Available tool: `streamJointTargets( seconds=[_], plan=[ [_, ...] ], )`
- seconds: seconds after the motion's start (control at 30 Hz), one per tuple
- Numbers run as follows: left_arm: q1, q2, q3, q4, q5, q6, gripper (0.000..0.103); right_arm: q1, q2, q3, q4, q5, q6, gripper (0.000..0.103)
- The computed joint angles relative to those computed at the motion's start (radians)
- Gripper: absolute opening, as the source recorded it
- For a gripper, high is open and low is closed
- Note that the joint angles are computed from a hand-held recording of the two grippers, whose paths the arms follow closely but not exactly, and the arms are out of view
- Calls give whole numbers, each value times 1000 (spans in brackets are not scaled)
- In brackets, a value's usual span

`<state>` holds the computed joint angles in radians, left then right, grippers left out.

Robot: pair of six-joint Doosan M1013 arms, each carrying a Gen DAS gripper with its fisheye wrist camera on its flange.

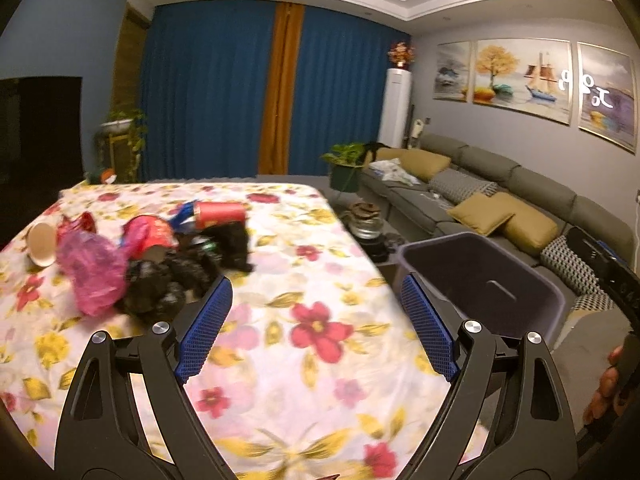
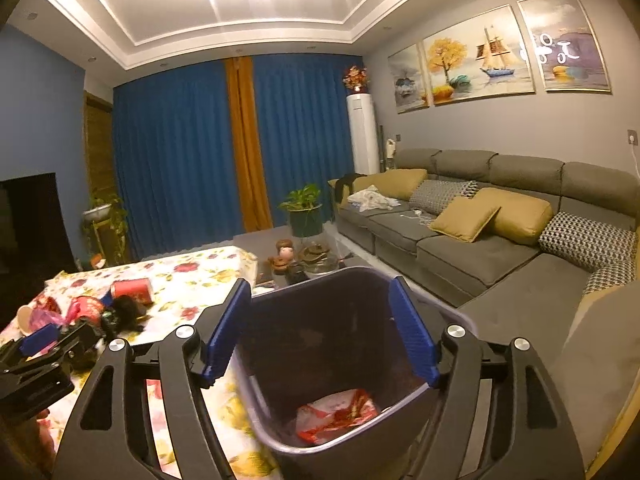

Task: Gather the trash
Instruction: 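Move both open grippers back toward the remaining trash on the table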

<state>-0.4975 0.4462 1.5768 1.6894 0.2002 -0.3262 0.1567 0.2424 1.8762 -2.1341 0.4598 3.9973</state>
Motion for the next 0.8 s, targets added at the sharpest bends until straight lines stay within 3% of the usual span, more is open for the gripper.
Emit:
streamJointTargets(
  seconds=[0.57,0.8],
  plan=[
    [98,-61,73,-139,215,90,85,126,69,-105,-130,-123,7,77],
    [140,-74,77,-136,261,92,85,169,122,-180,-178,-206,11,78]
  ],
)
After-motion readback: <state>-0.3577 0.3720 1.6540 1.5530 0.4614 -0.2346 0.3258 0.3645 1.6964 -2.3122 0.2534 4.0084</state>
